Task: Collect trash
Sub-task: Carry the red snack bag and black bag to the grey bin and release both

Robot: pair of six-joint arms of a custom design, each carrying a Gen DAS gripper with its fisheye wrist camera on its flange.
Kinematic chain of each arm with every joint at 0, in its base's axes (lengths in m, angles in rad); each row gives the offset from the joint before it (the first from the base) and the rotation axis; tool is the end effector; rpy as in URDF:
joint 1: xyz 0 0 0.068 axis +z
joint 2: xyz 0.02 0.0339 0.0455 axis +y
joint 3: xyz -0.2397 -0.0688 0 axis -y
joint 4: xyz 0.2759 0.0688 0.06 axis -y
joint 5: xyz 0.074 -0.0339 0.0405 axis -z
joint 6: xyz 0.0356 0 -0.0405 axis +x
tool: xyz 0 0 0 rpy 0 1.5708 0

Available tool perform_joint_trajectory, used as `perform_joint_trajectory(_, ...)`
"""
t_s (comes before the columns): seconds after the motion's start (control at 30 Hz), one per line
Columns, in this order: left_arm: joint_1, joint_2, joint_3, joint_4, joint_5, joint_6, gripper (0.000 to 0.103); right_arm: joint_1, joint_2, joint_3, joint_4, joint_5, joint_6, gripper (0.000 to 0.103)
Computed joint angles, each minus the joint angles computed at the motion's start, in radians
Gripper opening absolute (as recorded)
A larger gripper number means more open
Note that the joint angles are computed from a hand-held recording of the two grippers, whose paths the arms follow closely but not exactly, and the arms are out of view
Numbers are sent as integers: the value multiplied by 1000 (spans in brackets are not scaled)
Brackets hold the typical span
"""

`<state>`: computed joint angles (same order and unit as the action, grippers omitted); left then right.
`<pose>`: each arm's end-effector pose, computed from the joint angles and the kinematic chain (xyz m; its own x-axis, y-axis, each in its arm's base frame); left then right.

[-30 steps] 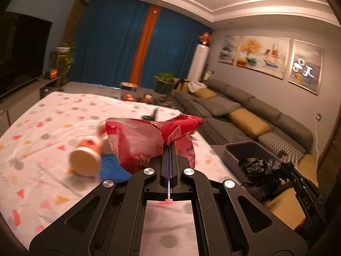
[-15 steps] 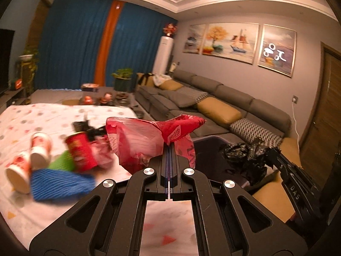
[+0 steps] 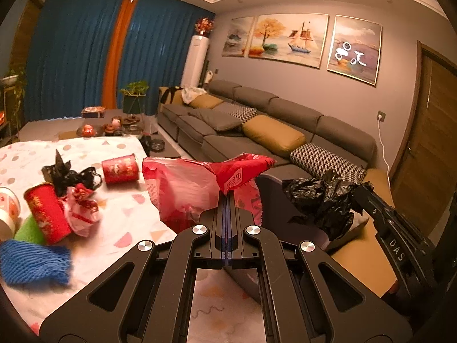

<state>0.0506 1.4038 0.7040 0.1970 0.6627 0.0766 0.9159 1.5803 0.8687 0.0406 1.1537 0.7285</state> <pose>0.3200 -0.0057 0.1689 -0.4417 0.0380 -0.8964 0.5339 0.8141 -0.2286 0.2327 0.2496 0.1635 -0.2061 0.1744 -0.9629 0.3378 0.9362 0.0972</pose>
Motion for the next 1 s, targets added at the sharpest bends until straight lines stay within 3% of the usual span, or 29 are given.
perform_joint_trajectory(1.0, -111, 172, 108, -2, -57, 4, 0, -46, 67, 71, -42, -14, 31, 4)
